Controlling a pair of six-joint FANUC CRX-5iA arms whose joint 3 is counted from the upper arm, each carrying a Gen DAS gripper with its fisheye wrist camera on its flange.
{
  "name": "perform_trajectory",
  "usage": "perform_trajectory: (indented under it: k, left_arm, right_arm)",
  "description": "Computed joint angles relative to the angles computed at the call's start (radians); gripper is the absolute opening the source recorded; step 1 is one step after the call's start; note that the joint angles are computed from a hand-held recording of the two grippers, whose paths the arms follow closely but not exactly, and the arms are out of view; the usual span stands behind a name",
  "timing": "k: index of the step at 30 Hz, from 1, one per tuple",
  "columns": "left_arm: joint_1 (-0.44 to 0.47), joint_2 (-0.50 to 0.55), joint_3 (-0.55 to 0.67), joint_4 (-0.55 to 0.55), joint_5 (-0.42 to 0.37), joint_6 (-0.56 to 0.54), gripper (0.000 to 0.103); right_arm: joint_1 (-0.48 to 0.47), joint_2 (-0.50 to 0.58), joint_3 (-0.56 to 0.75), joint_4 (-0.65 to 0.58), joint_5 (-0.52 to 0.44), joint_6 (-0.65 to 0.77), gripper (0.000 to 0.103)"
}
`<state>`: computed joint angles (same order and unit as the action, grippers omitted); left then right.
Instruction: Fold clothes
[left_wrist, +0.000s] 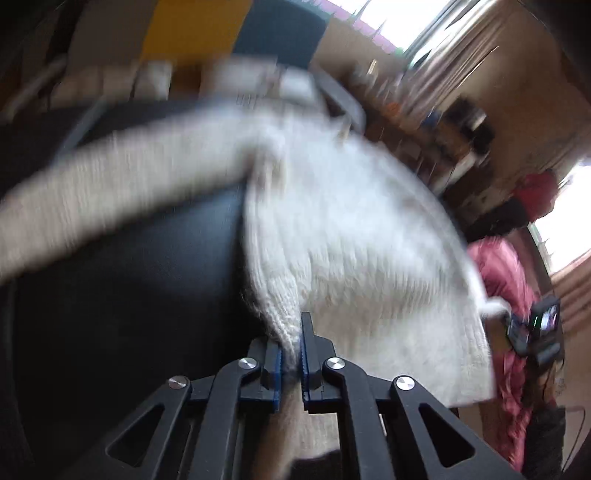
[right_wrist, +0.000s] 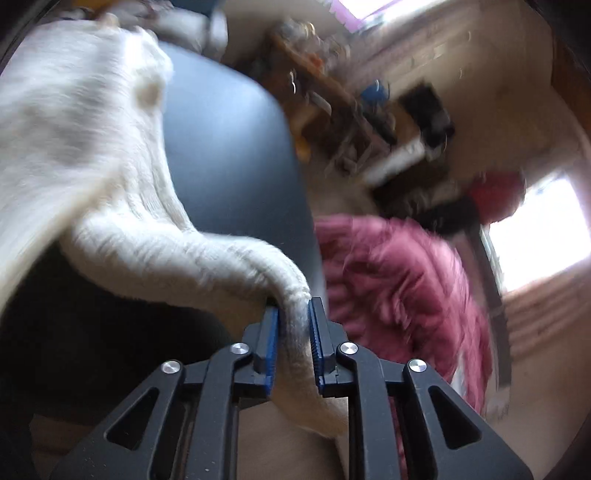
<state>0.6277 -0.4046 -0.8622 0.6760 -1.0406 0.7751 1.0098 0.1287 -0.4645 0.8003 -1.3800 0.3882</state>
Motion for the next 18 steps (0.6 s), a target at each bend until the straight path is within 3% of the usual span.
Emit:
perform_trajectory:
  k: [2, 5, 6, 7, 12, 15, 18]
  left_arm:
    - [0.001, -0.008, -0.010, -0.046, 0.007, 0.036, 0.007]
    - [0.067, -0.025, -0.035, 0.002, -0.060, -0.008, 0.017]
    - [0.089, -0.036, -0.038, 0.015, -0.079, -0.023, 0.017]
    - [0.110, -0.048, -0.036, 0.027, -0.088, -0.036, 0.017]
    - [0.255, -0.090, -0.012, 0.070, -0.090, -0.090, 0.017]
    - [0.371, -0.060, 0.040, 0.034, -0.046, -0.075, 0.018]
    - [0.524, 0.042, 0.124, -0.013, -0.057, -0.028, 0.022]
  right_arm:
    - [-0.021, -0.009, 0.016, -0.039, 0.023, -0.009, 0.019]
    - [-0.040, -0.027, 0.042, -0.064, 0.024, -0.007, 0.036]
    - [-0.036, -0.031, 0.052, -0.057, 0.010, 0.012, 0.048]
    - [-0.027, -0.031, 0.057, -0.044, -0.012, 0.021, 0.051]
    - [0.046, -0.085, 0.044, 0.117, -0.065, -0.112, 0.055]
    - [0.095, -0.154, 0.032, 0.131, 0.136, -0.118, 0.069]
    - [0.150, -0.127, 0.073, 0.066, 0.370, -0.018, 0.071]
